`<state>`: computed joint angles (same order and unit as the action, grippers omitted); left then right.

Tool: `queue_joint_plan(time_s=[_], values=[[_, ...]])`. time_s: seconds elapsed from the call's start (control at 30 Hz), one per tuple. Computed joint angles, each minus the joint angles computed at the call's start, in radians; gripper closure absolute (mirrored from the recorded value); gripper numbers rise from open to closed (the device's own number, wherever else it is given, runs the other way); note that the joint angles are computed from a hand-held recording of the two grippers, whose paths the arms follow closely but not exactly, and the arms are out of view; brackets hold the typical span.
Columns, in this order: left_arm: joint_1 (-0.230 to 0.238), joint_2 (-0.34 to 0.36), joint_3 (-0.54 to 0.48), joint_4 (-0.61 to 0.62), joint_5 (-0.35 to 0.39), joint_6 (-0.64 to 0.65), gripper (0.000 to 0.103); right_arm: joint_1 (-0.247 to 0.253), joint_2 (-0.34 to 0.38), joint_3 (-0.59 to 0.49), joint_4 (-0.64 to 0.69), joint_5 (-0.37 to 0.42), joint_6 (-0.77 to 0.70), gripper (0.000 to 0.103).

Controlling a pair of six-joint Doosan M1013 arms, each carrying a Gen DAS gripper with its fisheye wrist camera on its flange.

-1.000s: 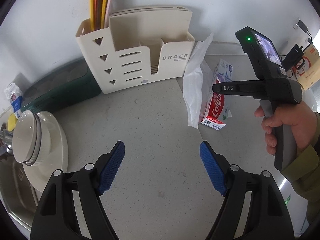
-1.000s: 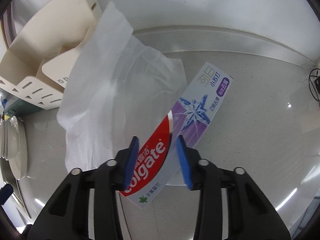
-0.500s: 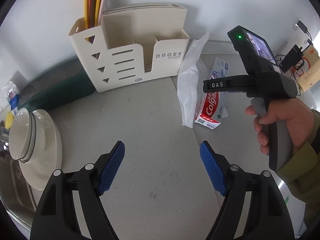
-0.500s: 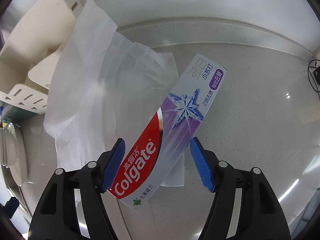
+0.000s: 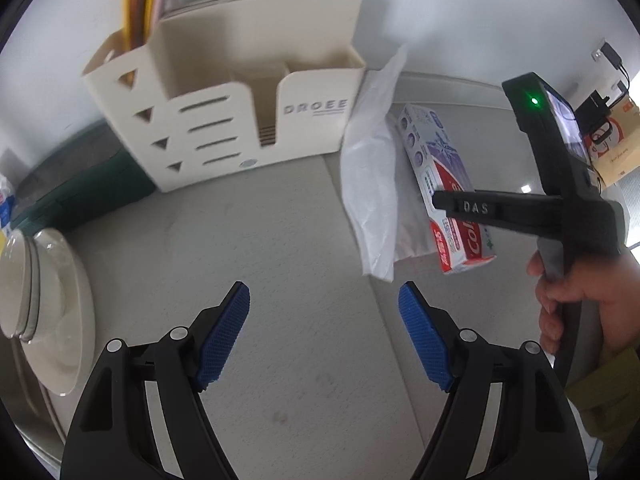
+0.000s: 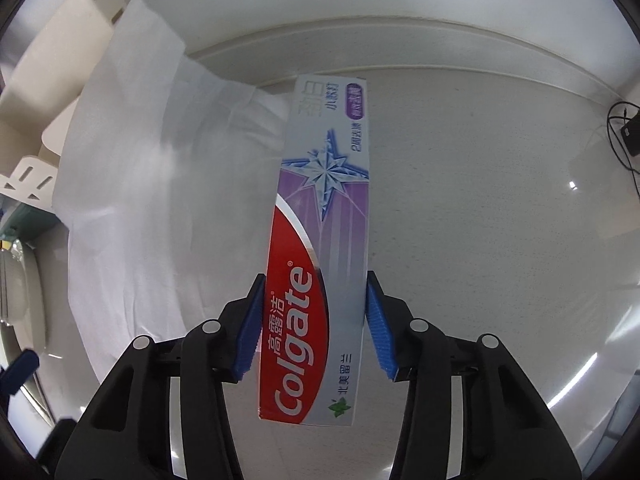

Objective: Collect trash
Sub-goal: 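Grasp the white tissue with the left tool while the right tool lifts the toothpaste box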

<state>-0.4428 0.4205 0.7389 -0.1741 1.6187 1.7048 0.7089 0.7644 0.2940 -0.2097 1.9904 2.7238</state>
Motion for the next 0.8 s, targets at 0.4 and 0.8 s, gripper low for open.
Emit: queue_joint_plan(time_s=[0.4,0.8], values=[[-0.049,0.071,-0.049,0.046,0.009,-0.042,0.027,0.053,-0.156,0.192,-0.083,-0.072,0.064,0.057],[-0.038,0.077,-0.056,-0.021,0.021,-0.074,0.102,0.121,-0.207,0.221,-0.189,-0.089,0.057,0.057]])
